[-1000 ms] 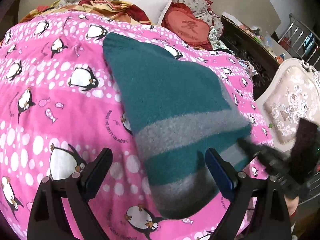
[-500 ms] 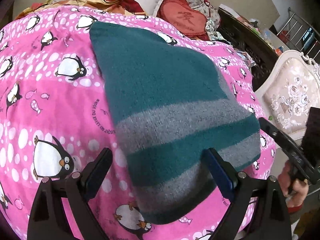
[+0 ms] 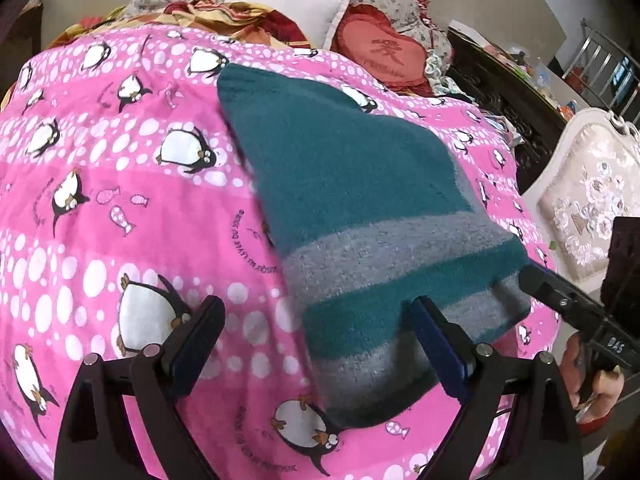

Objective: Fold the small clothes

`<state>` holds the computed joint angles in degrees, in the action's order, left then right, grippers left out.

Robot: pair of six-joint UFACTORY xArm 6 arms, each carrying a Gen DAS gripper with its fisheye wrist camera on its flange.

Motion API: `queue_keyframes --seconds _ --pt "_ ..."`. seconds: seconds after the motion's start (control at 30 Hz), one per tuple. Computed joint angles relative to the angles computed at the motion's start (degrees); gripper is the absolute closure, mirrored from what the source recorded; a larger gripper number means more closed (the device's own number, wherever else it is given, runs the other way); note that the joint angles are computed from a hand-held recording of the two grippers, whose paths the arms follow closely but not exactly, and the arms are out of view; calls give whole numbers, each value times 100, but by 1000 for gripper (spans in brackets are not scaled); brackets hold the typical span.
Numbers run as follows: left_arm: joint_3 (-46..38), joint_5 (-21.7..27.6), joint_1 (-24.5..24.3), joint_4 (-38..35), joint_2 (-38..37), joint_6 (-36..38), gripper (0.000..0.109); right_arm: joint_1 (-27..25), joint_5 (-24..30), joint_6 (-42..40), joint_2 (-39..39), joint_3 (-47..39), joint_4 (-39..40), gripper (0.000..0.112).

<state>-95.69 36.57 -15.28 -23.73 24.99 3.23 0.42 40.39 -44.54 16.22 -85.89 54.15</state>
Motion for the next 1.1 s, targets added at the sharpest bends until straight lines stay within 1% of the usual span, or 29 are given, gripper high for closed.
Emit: queue_keyframes --seconds 0.1,0.13,0.17,0.2,0.27,0.3,0.37,0.4,0.53,0.6,0.63,0.67,0.73,0.8,0.87,0.93,1.03,1.1 --pt "-163 -40 -51 120 125 -136 15 41 -238 370 267 -284 -86 55" --pt "-229 -106 -92 372 180 -320 15 63 -365 397 319 -350 -103 60" --pt "-271 -148 -119 557 217 -442 15 108 -514 546 374 -419 -360 66" --pt "-327 -208 -162 846 272 -622 15 188 -752 786 427 -453 -856 69" --pt "-443 -195 -202 1108 383 -755 15 296 -1129 1317 514 -448 -1815 78" --pt "-524 -152 -216 1098 456 -750 15 328 -1194 1609 593 -479 -2228 79" --pt "-627 -98 -224 1064 564 -749 13 357 -1094 1800 773 -597 -2675 79" --pt "-656 -90 -225 1053 602 -774 11 365 -1131 1840 803 -587 -2769 79" --pt "-654 -73 -206 1013 578 -763 11 314 -1151 1916 704 -545 -2776 78" --pt "-559 -186 -211 1195 490 -843 11 289 -1108 1821 606 -513 -2524 74" --pt "-527 -225 -210 1268 458 -877 11 277 -1095 1718 559 -508 -2276 67" --pt "-538 -215 -199 1293 445 -885 11 270 -1115 1617 525 -493 -2041 52" --pt "-616 -147 -176 1238 467 -861 11 287 -1197 1459 474 -449 -1588 34" --pt "-689 -117 -137 1186 496 -851 11 288 -1127 1441 530 -552 -1334 32" --pt "-799 -66 -100 1118 554 -828 10 291 -1087 1725 668 -720 -1645 28" --pt "-872 -22 -58 984 598 -774 9 265 -1039 1934 812 -880 -1849 28" --pt "-1042 53 -2 810 717 -701 6 155 -698 2043 1077 -1237 -1761 23" --pt "-1205 149 39 524 833 -537 6 97 -483 2071 1254 -1462 -1726 22"
